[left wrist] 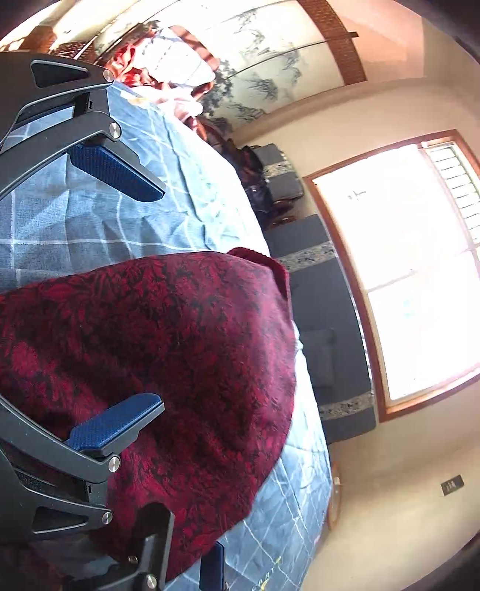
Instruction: Fold small clothes
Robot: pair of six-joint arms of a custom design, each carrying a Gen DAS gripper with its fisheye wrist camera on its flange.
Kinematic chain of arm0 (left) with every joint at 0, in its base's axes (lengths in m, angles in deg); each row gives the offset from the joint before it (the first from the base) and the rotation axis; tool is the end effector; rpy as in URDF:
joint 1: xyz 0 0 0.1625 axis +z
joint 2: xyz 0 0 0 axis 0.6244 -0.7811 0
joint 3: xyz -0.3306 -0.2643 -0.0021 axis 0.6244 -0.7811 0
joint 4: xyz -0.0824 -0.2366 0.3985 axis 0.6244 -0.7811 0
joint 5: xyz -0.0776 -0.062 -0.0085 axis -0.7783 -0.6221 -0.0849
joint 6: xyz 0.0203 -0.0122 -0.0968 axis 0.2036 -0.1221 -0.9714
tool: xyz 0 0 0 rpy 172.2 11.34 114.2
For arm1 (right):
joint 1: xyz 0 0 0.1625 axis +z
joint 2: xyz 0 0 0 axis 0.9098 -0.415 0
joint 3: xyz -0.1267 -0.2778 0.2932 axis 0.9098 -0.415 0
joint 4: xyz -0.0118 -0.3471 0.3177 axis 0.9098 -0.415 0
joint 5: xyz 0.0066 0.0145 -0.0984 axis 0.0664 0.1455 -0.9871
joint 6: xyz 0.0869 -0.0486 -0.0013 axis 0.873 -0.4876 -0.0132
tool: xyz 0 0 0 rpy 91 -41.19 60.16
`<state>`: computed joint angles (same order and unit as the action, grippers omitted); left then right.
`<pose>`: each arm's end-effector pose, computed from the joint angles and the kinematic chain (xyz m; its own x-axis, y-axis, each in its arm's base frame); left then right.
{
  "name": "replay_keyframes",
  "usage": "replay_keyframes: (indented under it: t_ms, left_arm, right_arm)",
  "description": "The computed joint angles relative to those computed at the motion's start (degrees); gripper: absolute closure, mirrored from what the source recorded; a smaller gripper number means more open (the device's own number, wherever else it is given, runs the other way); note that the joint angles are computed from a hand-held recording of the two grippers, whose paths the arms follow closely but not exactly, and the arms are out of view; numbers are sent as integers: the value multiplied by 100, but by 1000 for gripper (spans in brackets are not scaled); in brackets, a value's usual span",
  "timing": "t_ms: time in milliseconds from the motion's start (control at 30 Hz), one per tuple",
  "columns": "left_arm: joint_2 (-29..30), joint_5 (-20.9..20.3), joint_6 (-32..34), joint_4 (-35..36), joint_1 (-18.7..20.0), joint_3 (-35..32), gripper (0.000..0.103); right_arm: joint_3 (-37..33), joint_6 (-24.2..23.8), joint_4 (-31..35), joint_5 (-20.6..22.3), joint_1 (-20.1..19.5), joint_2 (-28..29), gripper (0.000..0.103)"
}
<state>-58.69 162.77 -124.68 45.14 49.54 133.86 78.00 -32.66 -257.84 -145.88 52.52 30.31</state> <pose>0.1191 -0.6891 0.2813 -0.3501 0.5243 -0.7763 0.9354 0.2402 -0.2596 0.3892 -0.6132 -0.1059 -0.8318 0.2286 0.5058 -0.3090 0.5662 -0.7641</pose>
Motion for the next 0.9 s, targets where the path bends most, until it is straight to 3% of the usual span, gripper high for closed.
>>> replay_keyframes:
  t_ms: [100,267,467,900]
  left_arm:
    - [-235,415,-81,220,15,165,0]
    - [-369,609,-696,867,-25,14,0]
    - [-419,546,-1263,1371,-142,-216,0]
    - [-514,467,-1282,1704,-240,-209,0]
  right_arm:
    - [46,-109,-451,-169,160,71,8]
    - [209,-242,-1023,-342,334,-18,6]
    - [200,-521,-1188,-452,516,-22,4]
    - [-10,-967,-1480,-568,686,111,3]
